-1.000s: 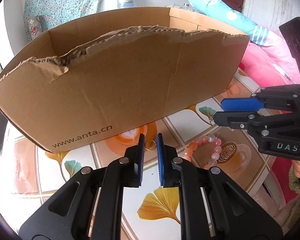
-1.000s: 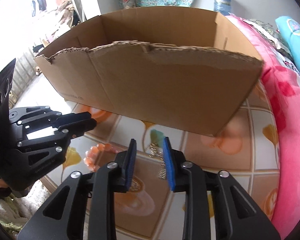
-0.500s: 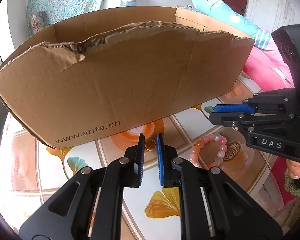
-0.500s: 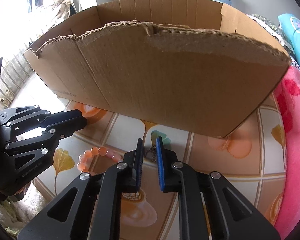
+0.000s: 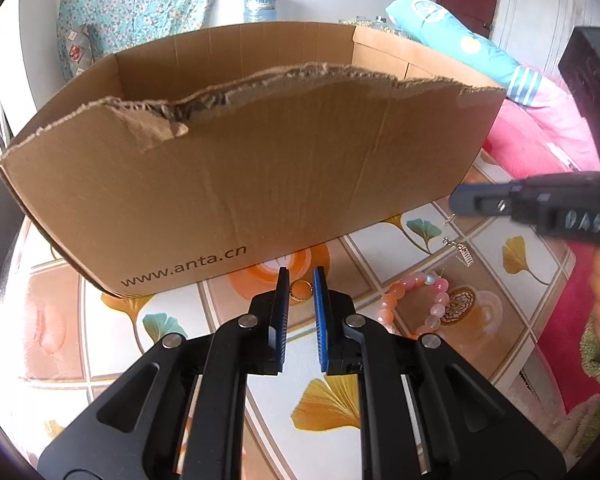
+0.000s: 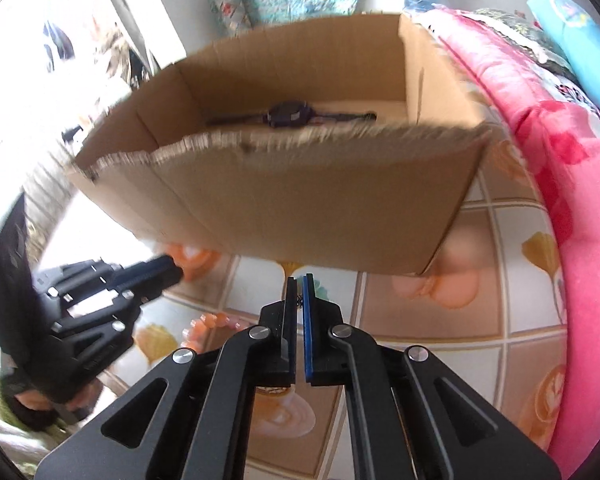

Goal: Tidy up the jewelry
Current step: 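Carry the gold ring and pendant charm into the box and open both grippers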

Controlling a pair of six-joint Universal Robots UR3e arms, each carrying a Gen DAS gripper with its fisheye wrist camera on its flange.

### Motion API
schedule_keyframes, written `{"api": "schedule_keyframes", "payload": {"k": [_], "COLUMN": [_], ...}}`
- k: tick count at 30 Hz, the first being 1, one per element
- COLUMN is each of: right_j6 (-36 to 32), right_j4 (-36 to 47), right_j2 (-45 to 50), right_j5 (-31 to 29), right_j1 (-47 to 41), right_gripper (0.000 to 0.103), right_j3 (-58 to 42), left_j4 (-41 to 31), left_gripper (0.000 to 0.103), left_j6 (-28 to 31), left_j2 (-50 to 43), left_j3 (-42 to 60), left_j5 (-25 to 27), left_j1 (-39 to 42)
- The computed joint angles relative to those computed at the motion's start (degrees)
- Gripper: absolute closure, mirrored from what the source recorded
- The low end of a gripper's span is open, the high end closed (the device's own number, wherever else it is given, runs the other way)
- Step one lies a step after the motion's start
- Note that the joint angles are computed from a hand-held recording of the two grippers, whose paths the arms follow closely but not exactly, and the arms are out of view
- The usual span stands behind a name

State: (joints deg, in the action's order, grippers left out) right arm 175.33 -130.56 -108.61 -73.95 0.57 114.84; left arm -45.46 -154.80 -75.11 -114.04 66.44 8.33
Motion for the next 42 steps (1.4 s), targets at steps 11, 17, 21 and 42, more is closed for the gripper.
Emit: {"api": "schedule_keyframes", "payload": {"k": [11, 17, 21, 42], "right_j6": [-0.5, -2.2, -2.1, -4.8], "right_j4": [3.7, 7.4, 6.3, 17.3], "right_j2": [-8.2, -9.6, -6.5, 27.6], "right_j5": [6.5, 11.6, 12.6, 5.5], "right_j1": [-4.0, -6.8, -6.2, -3.6], "right_gripper": [0.100, 0.100, 0.100, 0.100], "right_j3": [-0.3, -5.0, -11.0, -41.8], "left_j4": [-7.3, -20.5, -25.7, -52.5], "left_gripper": [0.092, 0.092, 0.092, 0.092], "left_j6": [2.6, 7.3, 8.8, -4.7], "left_j2": [9.5, 13.2, 9.3, -50.1], "left_j3": [0.0, 8.6, 17.7, 84.2], "left_j5": [-4.9, -15.3, -21.0, -7.2], "left_j1": [4.2, 10.5, 12.2, -6.0]}}
